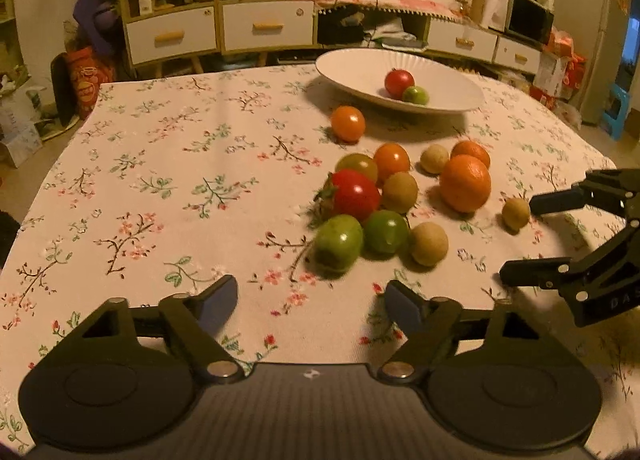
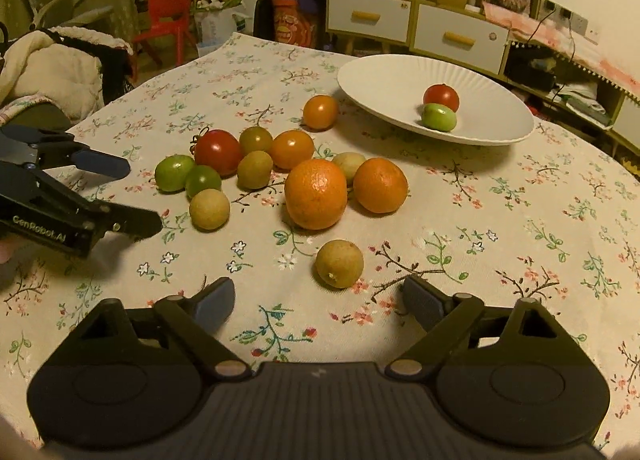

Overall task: Organize fruits
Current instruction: 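Move both open tools back over the fruit cluster, then grasp a green tomato with the left tool while the right tool grasps a tan round fruit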

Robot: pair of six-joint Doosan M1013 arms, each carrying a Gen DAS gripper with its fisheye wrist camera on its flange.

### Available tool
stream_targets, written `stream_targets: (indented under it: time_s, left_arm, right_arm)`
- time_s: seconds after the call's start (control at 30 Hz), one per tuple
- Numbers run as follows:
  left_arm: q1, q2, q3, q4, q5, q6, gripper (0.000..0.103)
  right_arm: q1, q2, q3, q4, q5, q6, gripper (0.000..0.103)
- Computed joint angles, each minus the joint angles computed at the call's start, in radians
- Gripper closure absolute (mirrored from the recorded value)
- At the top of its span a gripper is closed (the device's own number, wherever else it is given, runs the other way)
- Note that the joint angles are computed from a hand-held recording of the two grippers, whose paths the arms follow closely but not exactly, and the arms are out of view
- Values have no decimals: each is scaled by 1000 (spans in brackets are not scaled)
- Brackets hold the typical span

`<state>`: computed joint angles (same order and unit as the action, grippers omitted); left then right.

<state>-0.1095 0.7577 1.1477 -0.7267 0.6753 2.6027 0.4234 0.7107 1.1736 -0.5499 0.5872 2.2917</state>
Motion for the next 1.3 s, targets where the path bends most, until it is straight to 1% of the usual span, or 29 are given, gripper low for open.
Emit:
stream_targets:
  time_s: [0.1,0.17,0.2,0.27,0.3,0.33,0.37,0.5,0.63,0.7,0.77,0.87,1.07,1.3]
  left_arm:
    - [1,0,4,-28,-10,23,33]
    - [2,1,7,-58,-13,50,39]
    - [1,2,7,-70,-15,58,40]
    - [0,5,5,-89,-18,74,46]
    - [0,6,4,-97,-17,81,48]
    - [0,7,2,-102,-15,82,52]
    - [0,9,-2,-104,-11,80,55]
    - [1,13,-10,-115,7,79,64]
    - [1,16,-17,-120,23,80,75]
    - [1,18,-22,-121,35,77,75]
    - [0,17,-21,-117,35,74,75]
    - [0,17,-25,-107,44,63,75]
    - [0,17,-37,-71,69,13,75]
    - [-1,12,-46,-30,79,-43,75]
  right_arm:
    - [0,-1,4,-26,-5,29,22]
    - [1,1,1,-44,0,49,29]
    - [2,2,-1,-51,4,57,32]
    - [1,2,-3,-59,4,67,42]
    - [1,2,-2,-59,1,68,45]
    - [0,1,-1,-56,-3,66,50]
    - [-2,1,-1,-45,-5,59,52]
    - [-3,0,-1,-29,-10,37,59]
    - [-4,-2,0,-10,-17,16,66]
    - [-6,-2,-1,-2,-17,12,70]
    - [-8,-3,-2,7,-20,12,76]
    - [-11,-5,1,15,-24,18,80]
    - [-11,-6,-1,23,-25,10,80]
    - [-13,-7,-6,27,-26,11,80]
